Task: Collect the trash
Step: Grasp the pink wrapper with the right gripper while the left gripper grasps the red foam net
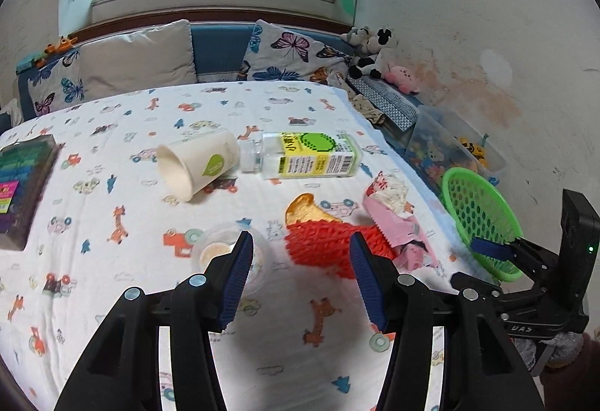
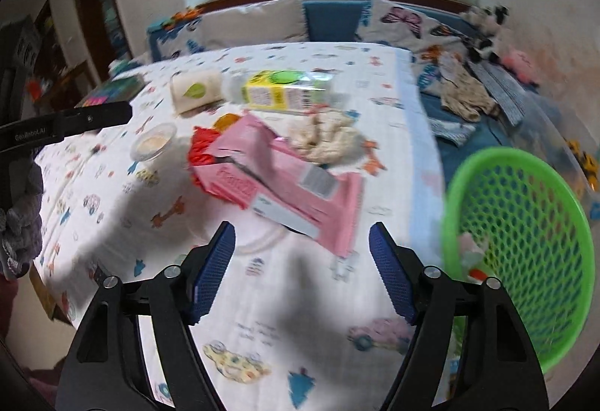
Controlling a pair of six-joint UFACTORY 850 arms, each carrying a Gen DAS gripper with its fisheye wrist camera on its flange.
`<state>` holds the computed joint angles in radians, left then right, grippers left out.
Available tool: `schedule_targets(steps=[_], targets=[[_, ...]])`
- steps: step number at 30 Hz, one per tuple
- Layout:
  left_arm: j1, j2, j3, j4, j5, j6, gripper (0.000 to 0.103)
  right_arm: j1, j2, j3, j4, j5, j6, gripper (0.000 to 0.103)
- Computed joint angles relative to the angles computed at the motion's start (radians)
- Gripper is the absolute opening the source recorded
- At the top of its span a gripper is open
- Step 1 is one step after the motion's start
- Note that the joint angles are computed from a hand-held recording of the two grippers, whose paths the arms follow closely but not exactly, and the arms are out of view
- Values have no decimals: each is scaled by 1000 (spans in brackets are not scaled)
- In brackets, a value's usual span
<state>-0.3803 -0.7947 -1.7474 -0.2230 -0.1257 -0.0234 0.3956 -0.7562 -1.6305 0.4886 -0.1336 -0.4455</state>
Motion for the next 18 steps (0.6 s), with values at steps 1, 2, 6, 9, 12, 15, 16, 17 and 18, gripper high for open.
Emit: schedule_targets(steps=[1, 2, 6, 9, 12, 15, 16, 17, 18], targets=[[0, 0, 2, 8, 0, -9, 52, 4, -12, -17, -27, -9, 18, 71], [1, 3, 9, -6, 2, 3, 52, 11, -28, -41, -81, -20, 59, 70], [5, 13, 34, -55, 6, 56, 52, 29, -81, -111, -365, -44, 293, 65], [6, 20, 51, -79, 10, 85, 52, 36, -121, -162, -573, -65, 473, 59], [11, 22, 58, -204, 1, 211, 52, 32, -156, -206, -603, -89, 506, 52], [10, 12, 49, -223, -19, 246, 52, 23, -168, -222, -525, -91, 447, 42], [8, 8, 45, -219, -24, 248, 52, 22, -165, -218, -513, -85, 442, 38], [6, 3, 39, -214, -32, 251, 56, 17, -159, -209, -460, -73, 400, 36], [2, -2, 32, -196, -37, 242, 59, 13, -152, -200, -393, -65, 344, 30]])
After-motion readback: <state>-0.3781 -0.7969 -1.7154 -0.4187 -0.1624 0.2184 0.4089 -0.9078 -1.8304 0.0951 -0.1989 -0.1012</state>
